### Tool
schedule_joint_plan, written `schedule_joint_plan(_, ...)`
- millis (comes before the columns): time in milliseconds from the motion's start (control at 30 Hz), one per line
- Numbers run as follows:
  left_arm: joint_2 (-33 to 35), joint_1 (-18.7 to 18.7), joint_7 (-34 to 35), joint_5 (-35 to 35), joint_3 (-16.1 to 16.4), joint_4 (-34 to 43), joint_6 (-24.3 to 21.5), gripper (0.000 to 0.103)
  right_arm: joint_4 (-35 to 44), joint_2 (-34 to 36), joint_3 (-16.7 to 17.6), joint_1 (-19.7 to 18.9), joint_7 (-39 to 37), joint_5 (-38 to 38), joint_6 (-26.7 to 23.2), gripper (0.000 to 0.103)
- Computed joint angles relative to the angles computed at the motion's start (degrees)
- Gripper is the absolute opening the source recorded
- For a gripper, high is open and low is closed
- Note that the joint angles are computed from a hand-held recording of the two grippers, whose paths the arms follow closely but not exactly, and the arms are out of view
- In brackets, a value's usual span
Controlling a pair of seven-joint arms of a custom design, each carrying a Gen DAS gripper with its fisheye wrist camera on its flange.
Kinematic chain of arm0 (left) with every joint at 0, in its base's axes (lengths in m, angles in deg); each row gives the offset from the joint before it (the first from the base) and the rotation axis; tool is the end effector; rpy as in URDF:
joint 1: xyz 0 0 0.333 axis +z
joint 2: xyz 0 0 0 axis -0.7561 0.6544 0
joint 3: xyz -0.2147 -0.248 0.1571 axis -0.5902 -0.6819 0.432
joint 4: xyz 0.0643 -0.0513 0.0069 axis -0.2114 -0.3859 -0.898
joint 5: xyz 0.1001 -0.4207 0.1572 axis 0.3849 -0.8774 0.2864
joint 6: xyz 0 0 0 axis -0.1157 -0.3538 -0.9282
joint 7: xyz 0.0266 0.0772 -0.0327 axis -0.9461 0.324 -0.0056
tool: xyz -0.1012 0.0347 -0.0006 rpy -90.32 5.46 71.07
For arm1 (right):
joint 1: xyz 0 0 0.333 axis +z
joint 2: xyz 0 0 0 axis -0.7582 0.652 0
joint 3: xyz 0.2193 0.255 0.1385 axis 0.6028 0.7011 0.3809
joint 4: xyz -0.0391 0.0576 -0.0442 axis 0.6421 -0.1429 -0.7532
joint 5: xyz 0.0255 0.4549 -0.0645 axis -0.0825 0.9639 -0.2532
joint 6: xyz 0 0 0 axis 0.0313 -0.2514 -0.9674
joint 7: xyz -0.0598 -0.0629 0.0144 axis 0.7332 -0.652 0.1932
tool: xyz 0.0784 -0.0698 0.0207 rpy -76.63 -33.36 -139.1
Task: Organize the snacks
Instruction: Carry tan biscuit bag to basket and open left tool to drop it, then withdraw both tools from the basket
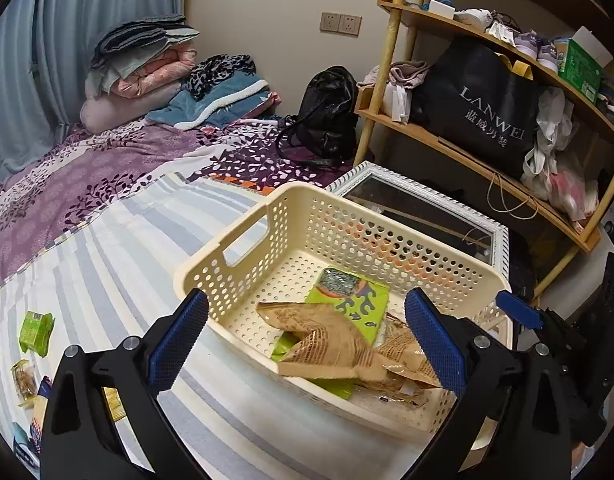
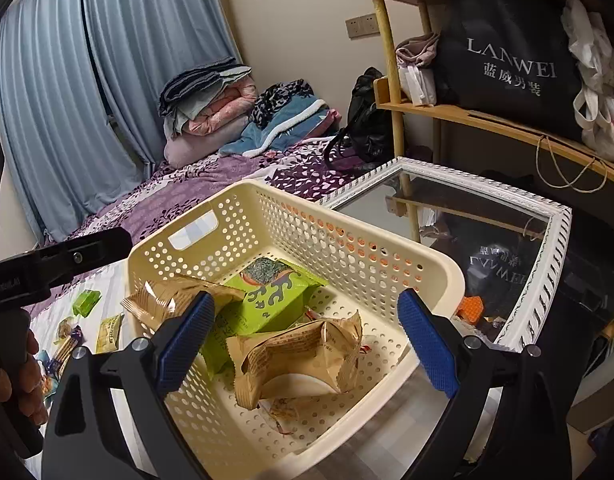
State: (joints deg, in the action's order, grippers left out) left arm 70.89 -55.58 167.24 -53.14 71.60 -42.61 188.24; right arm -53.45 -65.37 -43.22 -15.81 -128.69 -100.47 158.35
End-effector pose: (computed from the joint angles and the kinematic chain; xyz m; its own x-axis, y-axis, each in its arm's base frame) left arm 0.6669 -0.2327 0.5654 -0.8101 -0.5728 0.1253 -0.4600 0.4883 -0.7416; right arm 0.4970 0.4199 0.5115 -0.5939 -0.7764 -0.2110 -0.3557 0.4887 -0.7967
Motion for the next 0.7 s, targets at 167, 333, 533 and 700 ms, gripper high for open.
schedule_joint_plan(167, 0.03, 0.31, -1.75, 0.92, 0.38, 0.06, 1.04, 0.100, 0.03, -0.03, 0.12, 0.12, 1.27, -0.97, -0.11, 0.092)
schedule_joint_plan(333, -0.11, 0.97, -2.18, 0.77, 0.64, 0.22, 1.30, 0.100, 0.72, 0.15, 0.34, 0.59, 1.96, -2.29, -0.69, 0.092)
schedule_joint_plan(533, -0.80, 1.45, -2.14, 0.20, 1.01, -0.34, 2.25, 0.100, 2.35, 1.03, 0.28, 1.23, 1.27, -3.40, -1.01, 0.092)
schedule_joint_plan(700, -1.03, 2.10, -2.98, 0.21, 1.65, -0.62, 2.47, 0.100, 3.81, 2.00, -0.02, 1.79, 0.05, -3.95, -0.65, 0.092)
